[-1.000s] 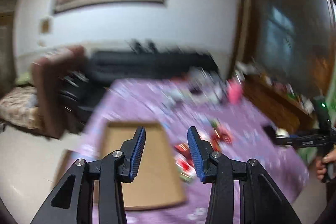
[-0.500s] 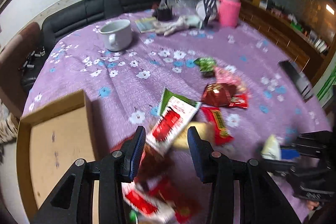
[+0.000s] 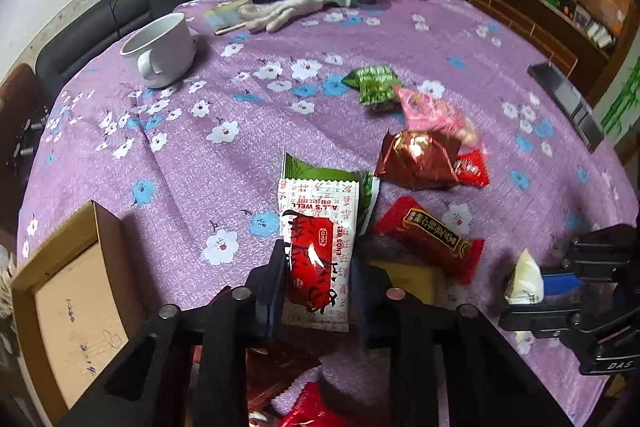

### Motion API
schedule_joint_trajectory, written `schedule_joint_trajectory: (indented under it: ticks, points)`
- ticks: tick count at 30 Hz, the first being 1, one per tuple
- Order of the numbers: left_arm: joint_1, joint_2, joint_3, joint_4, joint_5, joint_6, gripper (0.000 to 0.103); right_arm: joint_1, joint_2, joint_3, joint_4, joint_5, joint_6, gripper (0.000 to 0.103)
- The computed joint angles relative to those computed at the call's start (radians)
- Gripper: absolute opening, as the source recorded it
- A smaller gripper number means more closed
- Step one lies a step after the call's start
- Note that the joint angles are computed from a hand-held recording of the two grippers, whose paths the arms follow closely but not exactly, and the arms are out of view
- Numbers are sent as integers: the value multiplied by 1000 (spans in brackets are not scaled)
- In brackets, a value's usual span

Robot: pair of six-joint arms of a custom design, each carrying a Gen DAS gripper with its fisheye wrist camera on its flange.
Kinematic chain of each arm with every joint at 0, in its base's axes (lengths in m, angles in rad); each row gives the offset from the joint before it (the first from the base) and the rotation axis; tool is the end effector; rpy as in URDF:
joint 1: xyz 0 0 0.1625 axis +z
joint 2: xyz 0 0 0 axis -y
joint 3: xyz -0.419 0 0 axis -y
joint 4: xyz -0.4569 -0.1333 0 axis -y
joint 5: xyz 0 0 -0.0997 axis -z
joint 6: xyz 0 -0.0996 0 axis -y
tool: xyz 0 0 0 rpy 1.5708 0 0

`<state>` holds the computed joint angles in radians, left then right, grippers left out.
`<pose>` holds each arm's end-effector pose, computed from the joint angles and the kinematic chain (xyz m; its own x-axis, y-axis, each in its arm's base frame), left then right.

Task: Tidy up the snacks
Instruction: 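Grasp the red-and-white packet with the left tool while the right tool carries the white packet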

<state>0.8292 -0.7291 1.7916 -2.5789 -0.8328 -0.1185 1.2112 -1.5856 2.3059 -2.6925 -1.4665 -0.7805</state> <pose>-0.2781 -0.6002 -0.0365 -0.5969 0.4360 -0.6735 0.6082 0.7934 -0.0254 -0.0301 -0.4883 0.2278 -0.8996 -0.3846 0.2068 -0.4350 0.8317 -0.3451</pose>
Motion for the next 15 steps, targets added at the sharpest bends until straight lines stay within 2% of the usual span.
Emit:
schedule_joint_trajectory:
  ticks: [4, 8, 13, 15]
  points:
    - [-16, -36, 52, -89, -11, -22, 27, 6, -28, 12, 11, 8, 4, 19]
    - [-56, -116, 143, -177, -24, -42, 27, 32, -66, 32, 24, 11, 12, 19]
    - [-98, -246, 274, -235, -7, -90, 27, 103, -84, 53, 47, 3, 27, 19]
    - [-112, -312, 332, -223, 38, -126, 27, 148, -62, 56, 42, -9, 40, 19]
